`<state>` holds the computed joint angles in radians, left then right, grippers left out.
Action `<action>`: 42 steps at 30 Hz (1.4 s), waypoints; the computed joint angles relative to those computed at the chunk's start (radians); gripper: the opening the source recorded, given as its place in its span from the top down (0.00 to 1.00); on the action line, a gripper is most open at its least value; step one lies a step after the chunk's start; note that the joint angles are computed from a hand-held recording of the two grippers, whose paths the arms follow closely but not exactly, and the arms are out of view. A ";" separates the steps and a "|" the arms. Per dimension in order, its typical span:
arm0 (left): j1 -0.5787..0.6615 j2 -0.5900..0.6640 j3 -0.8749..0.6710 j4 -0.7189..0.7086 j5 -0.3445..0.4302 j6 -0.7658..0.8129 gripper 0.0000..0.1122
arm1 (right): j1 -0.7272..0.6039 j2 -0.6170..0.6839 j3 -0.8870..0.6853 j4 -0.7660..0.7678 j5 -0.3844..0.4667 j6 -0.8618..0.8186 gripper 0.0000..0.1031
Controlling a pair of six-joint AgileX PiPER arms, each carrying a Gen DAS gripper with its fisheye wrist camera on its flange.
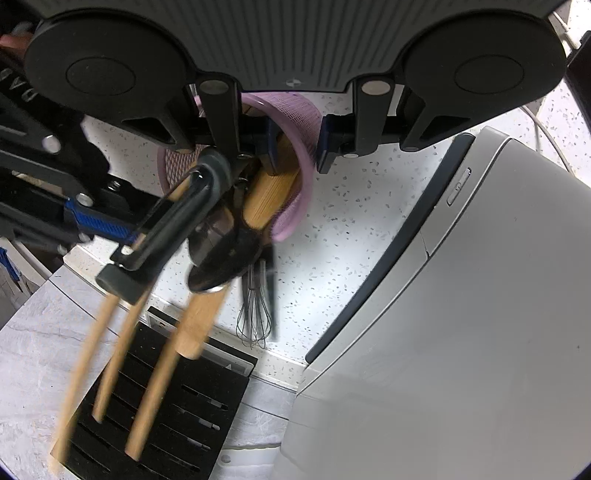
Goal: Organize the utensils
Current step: 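Lower the second chopstick into the pink cup with the right gripper, then open the right gripper and move it to the bent metal rod, then close the right gripper on the bent metal rod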
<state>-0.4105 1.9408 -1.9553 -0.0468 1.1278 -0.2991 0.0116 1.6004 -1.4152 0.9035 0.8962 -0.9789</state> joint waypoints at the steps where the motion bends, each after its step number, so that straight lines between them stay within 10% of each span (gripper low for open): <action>1: 0.000 0.000 -0.001 -0.001 0.001 0.000 0.77 | 0.004 0.002 0.011 0.024 -0.015 -0.050 0.96; 10: -0.009 0.000 -0.007 0.015 0.000 -0.011 0.75 | 0.008 0.071 -0.012 0.093 -0.033 -0.072 0.92; 28: -0.004 -0.001 -0.006 0.008 0.004 -0.004 0.73 | -0.103 0.082 -0.165 -0.091 0.255 0.090 0.64; 42: -0.004 0.000 -0.008 0.007 0.006 -0.003 0.73 | 0.053 0.131 -0.119 -0.466 0.151 0.362 0.65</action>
